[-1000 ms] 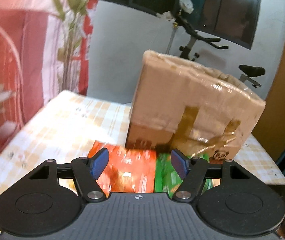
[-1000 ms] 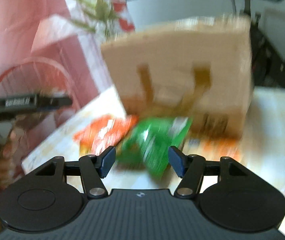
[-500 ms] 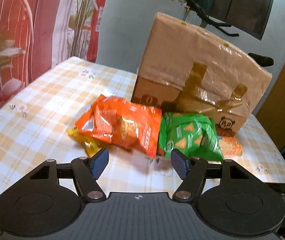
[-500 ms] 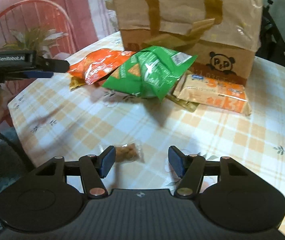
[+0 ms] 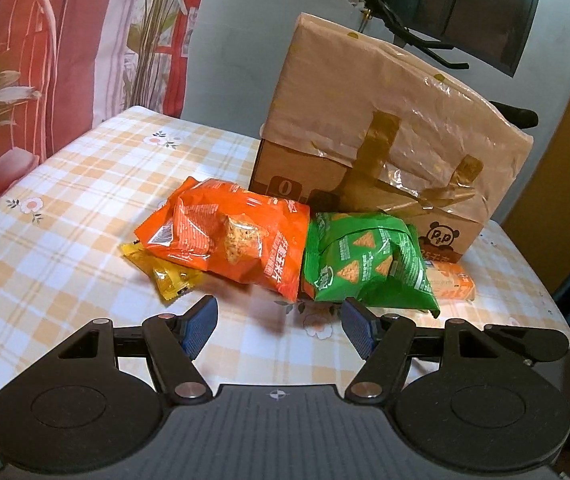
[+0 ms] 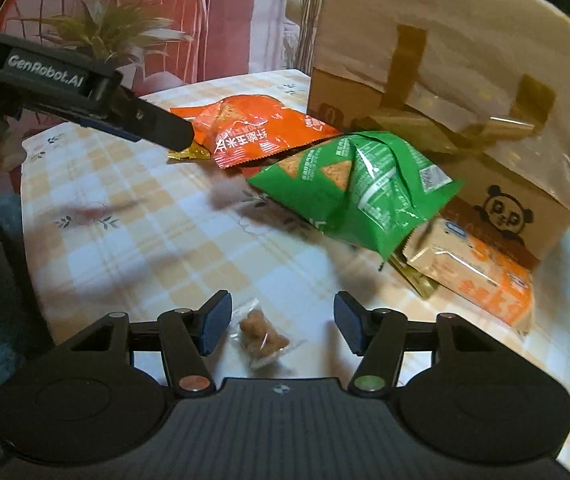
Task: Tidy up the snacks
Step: 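Move both tools back to the table and lower the right tool onto the nut pack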
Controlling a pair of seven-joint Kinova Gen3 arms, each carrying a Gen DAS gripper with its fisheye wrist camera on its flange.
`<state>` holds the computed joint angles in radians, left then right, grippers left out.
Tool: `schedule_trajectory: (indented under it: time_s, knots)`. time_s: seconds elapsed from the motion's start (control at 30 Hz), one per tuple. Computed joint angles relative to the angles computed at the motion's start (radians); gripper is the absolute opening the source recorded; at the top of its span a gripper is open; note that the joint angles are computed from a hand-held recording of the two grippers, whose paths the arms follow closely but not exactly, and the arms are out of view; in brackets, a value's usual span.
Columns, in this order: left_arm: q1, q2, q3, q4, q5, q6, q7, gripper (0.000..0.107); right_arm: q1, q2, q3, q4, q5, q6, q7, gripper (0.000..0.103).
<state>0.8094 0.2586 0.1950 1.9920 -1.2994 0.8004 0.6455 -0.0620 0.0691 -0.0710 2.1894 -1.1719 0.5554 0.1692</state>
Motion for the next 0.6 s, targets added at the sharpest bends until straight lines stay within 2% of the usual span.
schedule_trajectory:
  time_s: [0.07,0.13,0.23,0.33,0.5,0.6]
  knots:
    - [0.003,0.002,0.000,0.002,-0.002,0.004,0.006,0.071,-0.006,0.012,0.003,-0.008,0.017,-0.002,-0.031,0.053]
    - [0.004,0.004,0.000,0.004,-0.003,0.002,0.011,0.071,0.005,0.009,0.009,-0.005,0.009,0.010,-0.049,0.053]
    - [0.000,0.010,-0.001,0.002,0.002,-0.008,0.008,0.071,0.053,0.008,0.030,-0.010,-0.010,0.115,-0.026,0.053]
    - [0.003,0.013,-0.003,0.002,0.003,-0.015,0.008,0.070,0.077,0.002,0.048,-0.022,0.020,0.191,-0.014,0.053]
    - [0.007,0.020,-0.006,-0.004,0.020,-0.019,-0.008,0.070,0.081,-0.002,0.056,-0.033,0.065,0.198,-0.005,0.053]
    - [0.012,0.024,-0.010,-0.008,0.027,-0.018,-0.017,0.070,0.079,0.011,0.053,-0.048,0.099,0.195,-0.014,0.045]
